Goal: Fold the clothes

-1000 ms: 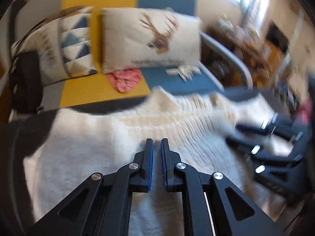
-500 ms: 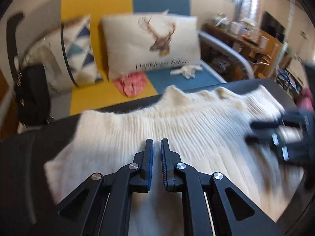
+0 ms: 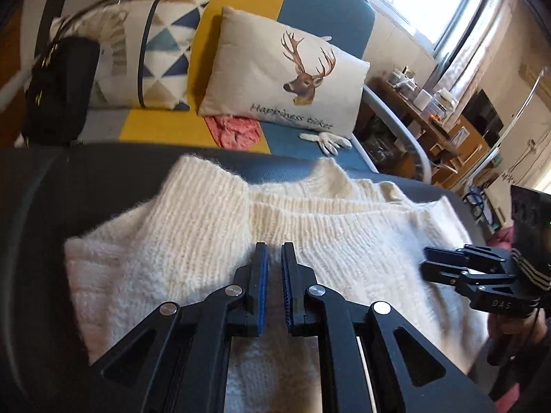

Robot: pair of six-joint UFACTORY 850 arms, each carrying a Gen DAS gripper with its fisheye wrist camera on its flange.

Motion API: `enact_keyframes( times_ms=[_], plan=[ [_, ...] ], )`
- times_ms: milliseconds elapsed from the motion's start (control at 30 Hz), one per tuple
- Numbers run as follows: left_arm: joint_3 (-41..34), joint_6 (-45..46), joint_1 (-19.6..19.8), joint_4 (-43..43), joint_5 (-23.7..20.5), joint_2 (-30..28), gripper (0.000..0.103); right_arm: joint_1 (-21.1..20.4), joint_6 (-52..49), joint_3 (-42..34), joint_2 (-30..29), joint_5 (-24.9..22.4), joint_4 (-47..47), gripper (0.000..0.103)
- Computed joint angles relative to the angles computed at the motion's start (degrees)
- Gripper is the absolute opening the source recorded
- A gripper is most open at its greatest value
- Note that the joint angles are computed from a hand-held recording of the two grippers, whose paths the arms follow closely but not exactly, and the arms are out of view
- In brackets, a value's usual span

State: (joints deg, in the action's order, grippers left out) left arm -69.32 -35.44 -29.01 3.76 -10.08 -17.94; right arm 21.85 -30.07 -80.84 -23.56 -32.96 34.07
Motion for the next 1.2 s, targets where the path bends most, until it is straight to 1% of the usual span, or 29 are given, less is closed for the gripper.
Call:
enact_keyframes(
  times_ms=[33,67,100,133,167,200,233,267,300,333,400,433,533,633,700,733,833,867,933,967,1033,1067,1133,1167,1200],
  plan=[
    [0.8,-1.0,-0.3,1.3,-0.3,0.8,0.008,-0.4,-0.6,-0.3,0.0,-2.6,1.4,0.032],
    [1.7,-4.4,-0.7,5.0,-0.6,1.6,0.008,-0.9,-1.7,-0.2,0.4,-5.2,2.3,0.032],
    [3.2,-10.2,-1.1,10.3,-0.1,3.1,0.008,-1.2,-1.6,0.5,1.6,-5.9,1.9,0.03],
    [4.7,-16.2,-1.3,15.4,0.3,4.9,0.009,-2.0,-2.1,2.6,3.8,-4.7,3.9,0.03],
    [6.1,-22.0,-1.5,20.4,0.6,6.7,0.009,-3.6,-4.0,5.2,6.5,-4.3,8.4,0.03],
    [7.4,-27.4,-1.6,25.1,0.7,8.4,0.013,-5.3,-4.9,7.5,9.2,-4.4,11.9,0.03],
    [9.4,-33.1,-1.7,30.2,2.0,10.9,0.016,-6.7,-5.1,9.8,12.0,-4.0,13.1,0.03],
    [11.0,-38.5,-2.0,34.8,2.2,12.7,0.018,-7.8,-3.7,13.0,15.7,-2.1,11.9,0.03],
    [12.6,-43.2,-2.5,38.8,2.0,14.4,0.019,-9.2,-3.2,15.2,18.4,-2.0,12.2,0.031],
    [14.1,-47.7,-3.0,42.5,1.7,16.1,0.021,-11.2,-4.1,17.3,20.6,-4.0,15.0,0.031],
    [17.0,-55.7,-4.0,48.9,0.9,19.4,0.022,-16.0,-6.3,21.9,24.2,-9.3,21.9,0.031],
    [18.4,-58.2,-4.5,50.6,0.3,21.1,0.022,-17.7,-7.0,24.3,25.8,-11.2,23.5,0.031],
    [22.1,-60.1,-6.1,47.6,-1.4,24.1,0.022,-20.5,-3.6,29.6,28.6,-11.2,20.9,0.032],
    [25.7,-65.0,-8.0,47.5,-3.5,26.9,0.022,-23.1,-5.4,33.0,28.6,-11.6,23.7,0.033],
    [27.8,-66.4,-9.5,46.0,-4.7,28.6,0.022,-25.1,-10.0,34.0,27.4,-14.6,29.3,0.037],
    [28.3,-66.4,-10.4,45.0,-6.0,29.0,0.022,-25.7,-12.3,34.0,26.4,-16.5,31.6,0.037],
    [28.1,-62.1,-12.7,41.5,-8.0,29.2,0.022,-26.2,-18.7,31.8,21.4,-27.0,35.8,0.037],
    [27.2,-58.7,-13.5,39.8,-8.7,28.6,0.022,-26.2,-20.4,31.0,19.7,-30.4,36.8,0.037],
    [24.7,-50.9,-15.2,36.1,-10.2,27.0,0.022,-25.2,-21.5,29.3,18.7,-32.1,34.6,0.037],
    [23.5,-47.0,-15.9,34.4,-11.0,26.2,0.022,-24.8,-21.8,28.3,17.9,-34.0,32.8,0.037],
    [19.5,-36.4,-17.0,29.1,-10.8,22.8,0.022,-23.3,-21.0,27.1,17.9,-33.4,26.8,0.037],
    [17.3,-30.5,-17.5,26.0,-10.8,21.0,0.022,-22.7,-20.2,26.6,18.1,-32.3,23.8,0.037],
    [12.3,-20.8,-18.7,21.5,-11.3,16.4,0.022,-22.6,-20.6,26.3,18.1,-31.2,22.2,0.037],
    [9.4,-16.9,-19.2,20.2,-11.5,13.8,0.022,-22.6,-21.4,26.3,18.5,-29.5,21.7,0.037],
    [6.2,-13.1,-19.6,18.9,-11.7,11.2,0.022,-22.6,-23.0,26.4,18.2,-30.3,22.6,0.037]
  ],
)
